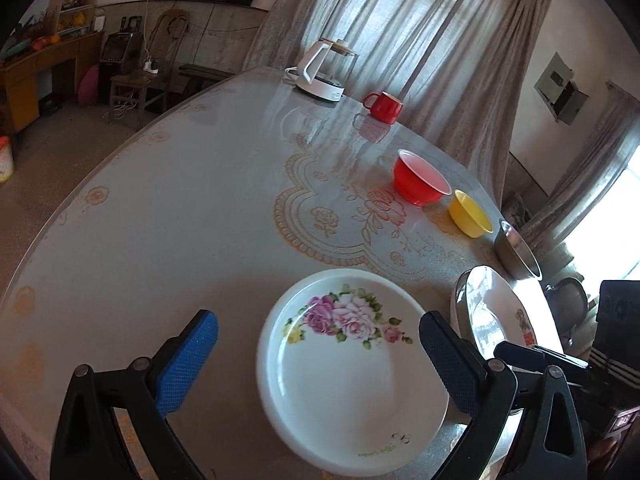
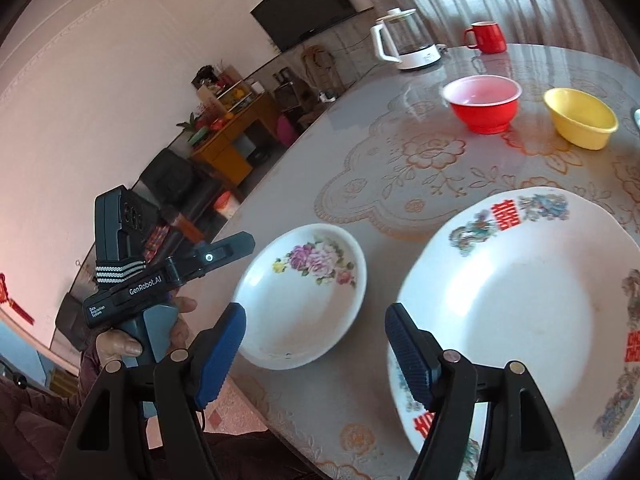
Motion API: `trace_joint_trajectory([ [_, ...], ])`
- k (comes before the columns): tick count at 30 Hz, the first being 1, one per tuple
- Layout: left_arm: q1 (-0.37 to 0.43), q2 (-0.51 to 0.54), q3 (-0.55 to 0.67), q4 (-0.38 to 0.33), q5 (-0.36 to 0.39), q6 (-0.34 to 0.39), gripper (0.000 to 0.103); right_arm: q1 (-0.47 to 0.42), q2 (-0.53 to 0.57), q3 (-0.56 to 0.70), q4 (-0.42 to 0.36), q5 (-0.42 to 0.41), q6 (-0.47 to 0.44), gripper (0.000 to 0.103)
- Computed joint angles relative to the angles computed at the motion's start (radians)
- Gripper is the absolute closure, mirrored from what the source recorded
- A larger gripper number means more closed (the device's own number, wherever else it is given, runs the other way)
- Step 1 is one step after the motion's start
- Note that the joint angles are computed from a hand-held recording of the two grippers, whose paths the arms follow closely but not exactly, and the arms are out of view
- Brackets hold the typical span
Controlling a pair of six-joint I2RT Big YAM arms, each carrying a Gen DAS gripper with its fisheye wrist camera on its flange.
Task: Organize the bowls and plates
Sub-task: 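Move the right tool to the small rose plate and grip its rim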
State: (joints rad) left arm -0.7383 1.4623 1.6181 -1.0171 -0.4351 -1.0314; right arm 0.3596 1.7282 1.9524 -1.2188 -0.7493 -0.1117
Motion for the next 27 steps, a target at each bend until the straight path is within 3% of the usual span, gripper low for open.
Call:
trace_joint_trajectory([
  [4,-0.001,-0.036,-0.058,0.013,0.011,-0.012,0.005,0.04,0.051,0.065,-0.058,0.034,-0.06,0.023],
  [8,-0.002,-0.065,-0.105,0.046,0.052,0.009,0.025,0.063,0.107,0.141,-0.096,0.075,-0.092,0.023],
  [16,-0.011,-0.074,-0.142,0.06,0.092,0.011,0.044,0.106,0.23,0.31,-0.193,0.184,-0.147,0.022],
  [17,-0.012,-0.076,-0.145,0.062,0.097,0.022,0.056,0.111,0.245,0.333,-0.21,0.194,-0.154,0.022],
  [19,-0.018,-0.084,-0.161,0.095,0.105,0.04,0.066,0.116,0.275,0.377,-0.247,0.203,-0.163,0.022],
  [23,-0.042,-0.079,-0.168,0.109,0.077,0.062,0.069,0.116,0.295,0.405,-0.267,0.196,-0.163,0.02],
  [27,-0.045,-0.094,-0.19,0.132,0.061,0.018,0.07,0.119,0.29,0.399,-0.268,0.205,-0.189,0.02],
])
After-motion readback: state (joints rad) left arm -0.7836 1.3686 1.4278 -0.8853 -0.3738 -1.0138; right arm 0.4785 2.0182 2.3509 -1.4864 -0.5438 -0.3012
